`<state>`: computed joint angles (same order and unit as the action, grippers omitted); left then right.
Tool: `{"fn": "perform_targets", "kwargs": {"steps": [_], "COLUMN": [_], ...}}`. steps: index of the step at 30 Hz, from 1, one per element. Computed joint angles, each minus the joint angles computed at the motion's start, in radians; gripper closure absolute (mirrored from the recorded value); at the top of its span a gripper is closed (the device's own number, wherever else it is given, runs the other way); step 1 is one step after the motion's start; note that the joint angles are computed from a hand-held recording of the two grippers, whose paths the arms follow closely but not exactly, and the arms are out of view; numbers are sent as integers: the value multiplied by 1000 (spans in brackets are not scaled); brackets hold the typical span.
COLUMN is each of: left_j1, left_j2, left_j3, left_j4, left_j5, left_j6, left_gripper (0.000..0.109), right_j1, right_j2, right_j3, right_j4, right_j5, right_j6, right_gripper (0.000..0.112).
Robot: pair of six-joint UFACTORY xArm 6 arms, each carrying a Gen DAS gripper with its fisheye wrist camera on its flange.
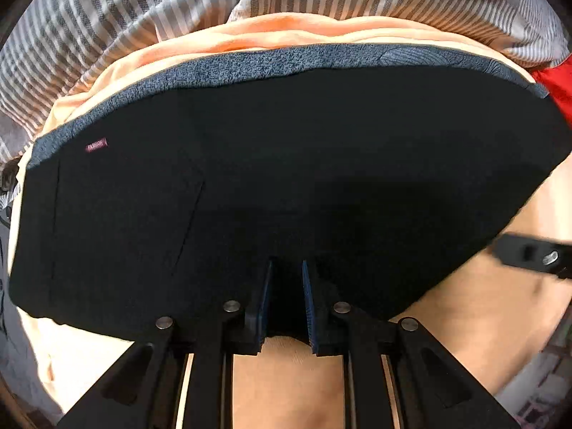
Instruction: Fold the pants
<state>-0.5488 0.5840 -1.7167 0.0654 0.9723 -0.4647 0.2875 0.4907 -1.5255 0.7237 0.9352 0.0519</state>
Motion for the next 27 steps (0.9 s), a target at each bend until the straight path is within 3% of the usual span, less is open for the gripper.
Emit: {"fn": "perform_targets", "kwargs": {"steps": [2, 6, 8, 9, 14, 21, 27], "left_j1": [11, 34, 33, 32, 21, -2, -23], "left_j2": [-24, -18, -11, -10, -3, -7, 14], "left_j3": [43, 30, 18, 16, 4, 15, -22], "left_j4": [-32, -106, -100, -96, -74, -34, 1], "left_j5": [-45, -39, -29, -29, -26, -29, 7], "left_j6": [2, 28, 37, 38, 24, -20, -53], "left_gripper": [90, 90, 90, 90, 90, 90, 90], "right_j1": [-20, -29, -35, -39, -49, -80, -55], "right_j2": [-17, -4, -15, -26, -94, -152, -7], "right_j3": [40, 48, 67, 83, 182, 169, -56], "right_j4": [38, 118, 155, 153, 180, 2, -302], "right_j5": [-25, -65, -91, -105, -135, -98, -32], "right_j6": [9, -1, 14, 32, 37, 42, 54], "right_gripper": [75, 75, 86, 98, 106, 104, 98]}}
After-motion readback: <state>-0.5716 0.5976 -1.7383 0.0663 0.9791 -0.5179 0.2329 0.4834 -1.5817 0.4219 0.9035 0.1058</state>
